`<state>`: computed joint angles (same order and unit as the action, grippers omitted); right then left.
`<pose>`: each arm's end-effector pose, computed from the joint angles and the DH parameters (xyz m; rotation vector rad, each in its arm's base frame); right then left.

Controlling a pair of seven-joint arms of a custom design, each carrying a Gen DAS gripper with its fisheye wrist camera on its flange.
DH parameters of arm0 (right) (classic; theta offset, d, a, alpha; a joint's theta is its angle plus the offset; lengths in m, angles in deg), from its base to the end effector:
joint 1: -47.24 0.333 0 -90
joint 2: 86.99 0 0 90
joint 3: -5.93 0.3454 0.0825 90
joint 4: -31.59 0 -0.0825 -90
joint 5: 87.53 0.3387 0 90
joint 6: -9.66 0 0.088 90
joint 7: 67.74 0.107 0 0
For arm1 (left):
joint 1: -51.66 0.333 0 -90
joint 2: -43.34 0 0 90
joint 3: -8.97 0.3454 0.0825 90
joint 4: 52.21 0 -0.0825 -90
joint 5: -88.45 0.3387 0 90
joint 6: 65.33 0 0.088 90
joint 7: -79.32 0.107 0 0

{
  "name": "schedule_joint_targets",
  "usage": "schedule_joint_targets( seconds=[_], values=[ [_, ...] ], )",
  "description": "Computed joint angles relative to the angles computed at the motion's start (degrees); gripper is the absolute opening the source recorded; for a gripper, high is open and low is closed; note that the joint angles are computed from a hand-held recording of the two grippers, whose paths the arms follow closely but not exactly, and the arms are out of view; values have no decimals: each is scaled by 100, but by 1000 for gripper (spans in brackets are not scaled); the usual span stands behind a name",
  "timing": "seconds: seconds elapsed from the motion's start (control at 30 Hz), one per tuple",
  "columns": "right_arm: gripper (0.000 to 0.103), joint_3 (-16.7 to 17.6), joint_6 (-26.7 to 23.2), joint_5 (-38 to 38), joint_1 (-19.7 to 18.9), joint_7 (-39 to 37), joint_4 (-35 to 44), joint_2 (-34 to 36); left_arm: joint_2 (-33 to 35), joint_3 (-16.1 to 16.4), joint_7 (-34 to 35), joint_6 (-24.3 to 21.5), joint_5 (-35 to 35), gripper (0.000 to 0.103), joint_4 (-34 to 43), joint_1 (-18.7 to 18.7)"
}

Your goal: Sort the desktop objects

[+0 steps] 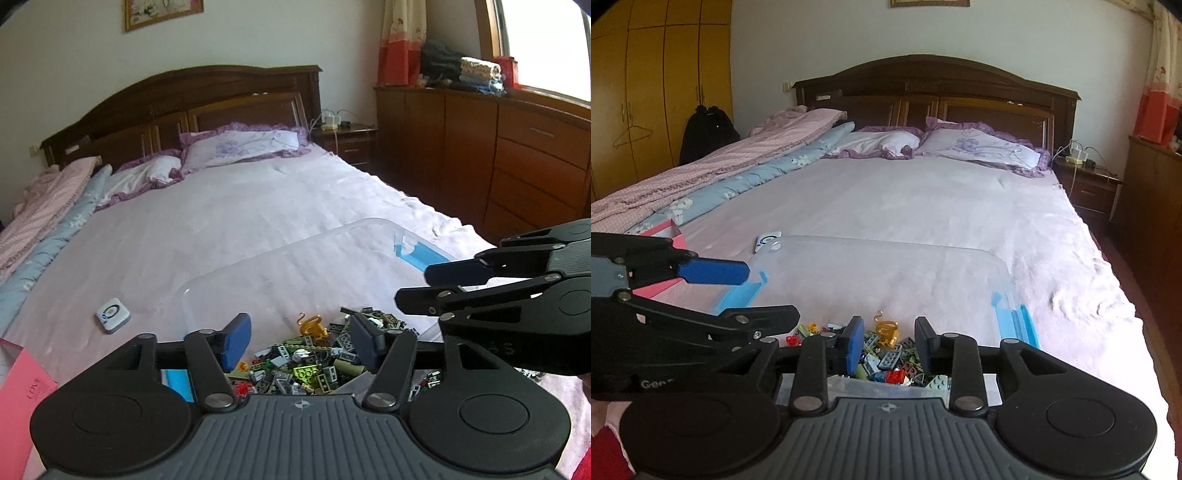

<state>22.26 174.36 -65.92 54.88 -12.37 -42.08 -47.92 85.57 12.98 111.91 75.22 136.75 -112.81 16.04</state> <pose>0.7298 0.2169 0.5028 -1.9310 1.0751 -0.5278 0.6495 -0.4259 0.5085 -1.5421 1.6625 -0.7461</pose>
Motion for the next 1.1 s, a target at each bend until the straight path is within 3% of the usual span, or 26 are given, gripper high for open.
schedule_joint_targets(
  seconds=[0.47,0.63,0.83,1.1],
  values=[
    [46,363,627,481,-418,-253,-1531,-867,-583,-133,-718,-209,429,85,-808,-154],
    [49,543,810,711,-592,-417,-2030,-1162,-816,-251,-1025,-190,589,88,-1193,-144],
    [50,472,829,898,-571,-366,-2462,-1464,-959,-410,-1225,-363,641,90,-1411,-148],
    [61,236,715,1275,-453,-223,-3030,-1861,-1252,-566,-1937,-528,713,96,-1905,-196]
  ],
)
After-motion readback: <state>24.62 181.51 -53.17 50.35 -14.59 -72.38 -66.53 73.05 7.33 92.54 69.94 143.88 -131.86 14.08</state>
